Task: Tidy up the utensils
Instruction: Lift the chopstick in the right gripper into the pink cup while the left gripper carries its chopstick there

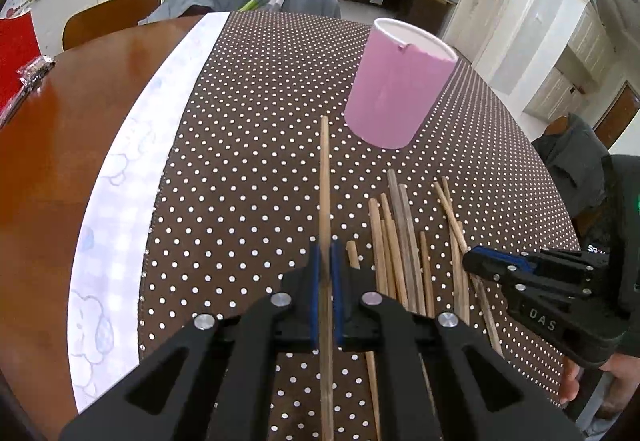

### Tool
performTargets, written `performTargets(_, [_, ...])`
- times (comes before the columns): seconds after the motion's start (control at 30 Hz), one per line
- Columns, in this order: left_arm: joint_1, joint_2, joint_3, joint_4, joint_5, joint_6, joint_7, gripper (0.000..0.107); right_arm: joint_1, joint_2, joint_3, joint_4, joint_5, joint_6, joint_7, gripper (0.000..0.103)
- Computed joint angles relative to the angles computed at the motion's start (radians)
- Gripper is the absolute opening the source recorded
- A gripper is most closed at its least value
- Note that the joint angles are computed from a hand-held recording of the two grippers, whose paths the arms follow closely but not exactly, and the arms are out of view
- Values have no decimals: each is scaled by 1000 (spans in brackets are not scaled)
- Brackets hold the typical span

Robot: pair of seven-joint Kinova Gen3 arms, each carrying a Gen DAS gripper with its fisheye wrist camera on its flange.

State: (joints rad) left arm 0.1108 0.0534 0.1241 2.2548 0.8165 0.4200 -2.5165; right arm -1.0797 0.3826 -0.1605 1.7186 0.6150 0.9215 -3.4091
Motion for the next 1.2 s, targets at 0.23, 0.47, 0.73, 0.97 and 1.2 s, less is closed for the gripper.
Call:
performTargets(0.23, [-3, -7, -5, 10, 21, 11, -33, 6, -57, 20, 4, -37, 29, 70, -56, 9])
performTargets(0.47, [9, -8, -3, 4, 5, 13, -16, 6, -29, 7, 1, 32, 23, -48, -69, 16])
performTargets(0.73, [-11, -17, -17, -3, 60, 70, -85, 6, -60, -43, 4, 118, 101, -77, -179, 7])
performTargets(0.97, [-44, -70, -67, -12, 232, 210, -282, 6, -116, -153, -44, 226, 291, -29, -399, 7])
performTargets(1.2, [-40, -142, -104, -38, 375, 297, -420, 6, -103, -231, -136, 239, 442, 116, -471, 7])
